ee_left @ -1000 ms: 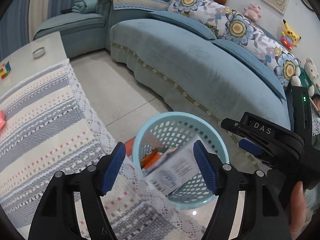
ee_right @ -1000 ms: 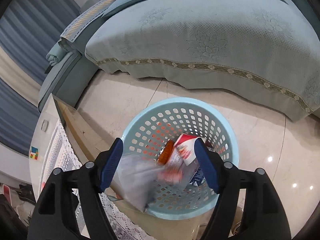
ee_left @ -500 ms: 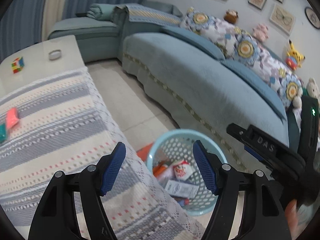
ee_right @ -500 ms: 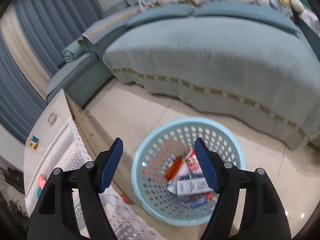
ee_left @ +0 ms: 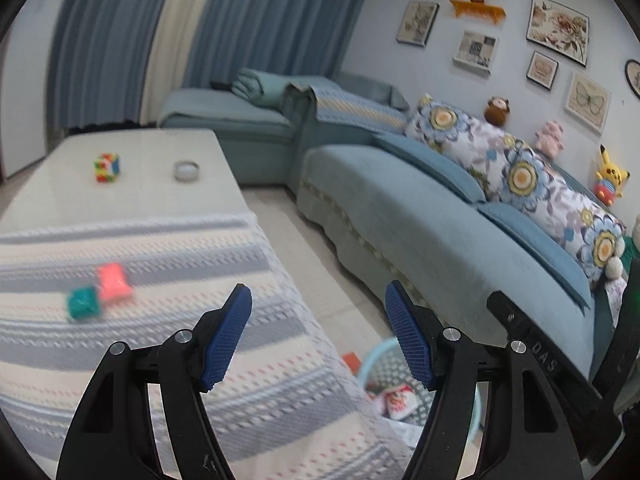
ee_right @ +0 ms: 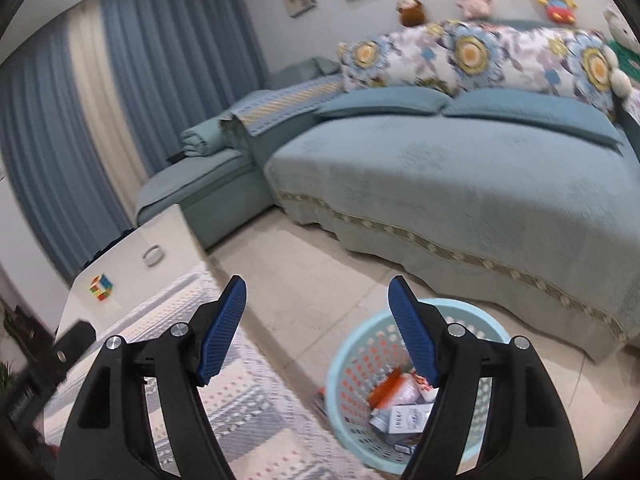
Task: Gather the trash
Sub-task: 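Move both tools back over the table toward the teal and pink bags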
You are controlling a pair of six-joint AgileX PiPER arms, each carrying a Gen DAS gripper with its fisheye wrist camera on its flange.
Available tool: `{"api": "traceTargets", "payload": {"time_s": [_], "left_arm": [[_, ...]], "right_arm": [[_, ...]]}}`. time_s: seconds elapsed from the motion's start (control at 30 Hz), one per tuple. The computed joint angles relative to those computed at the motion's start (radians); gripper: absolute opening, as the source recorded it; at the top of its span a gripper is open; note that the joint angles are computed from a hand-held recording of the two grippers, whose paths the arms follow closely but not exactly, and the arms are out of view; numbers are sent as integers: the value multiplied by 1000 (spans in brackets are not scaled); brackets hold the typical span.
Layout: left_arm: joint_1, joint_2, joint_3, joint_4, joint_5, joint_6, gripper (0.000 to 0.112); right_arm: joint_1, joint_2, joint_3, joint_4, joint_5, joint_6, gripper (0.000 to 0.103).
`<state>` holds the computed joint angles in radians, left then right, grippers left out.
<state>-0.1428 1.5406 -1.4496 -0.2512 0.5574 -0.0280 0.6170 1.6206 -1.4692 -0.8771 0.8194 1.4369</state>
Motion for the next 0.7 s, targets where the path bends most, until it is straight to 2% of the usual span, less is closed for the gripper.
{"api": "traceTargets", "payload": {"time_s": [0.2,0.33,0.53,0.63,0.7], "left_arm": [[167,-40,37,-77,3,103,67],[300,-12,57,-91,-1,163,67],[483,109,54,-166,6,295,67],[548,186,30,-272,42,425,67],[561,242,1,-292,69,463,69]], "right_arm": [[78,100,-133,-5,17,-59,70],[116,191,-252,26,31,-111,70],[157,325,-426,73,50,-209,70],[178,383,-494,106,45,-274,70],[193,430,-550,118,62,-331,70]]}}
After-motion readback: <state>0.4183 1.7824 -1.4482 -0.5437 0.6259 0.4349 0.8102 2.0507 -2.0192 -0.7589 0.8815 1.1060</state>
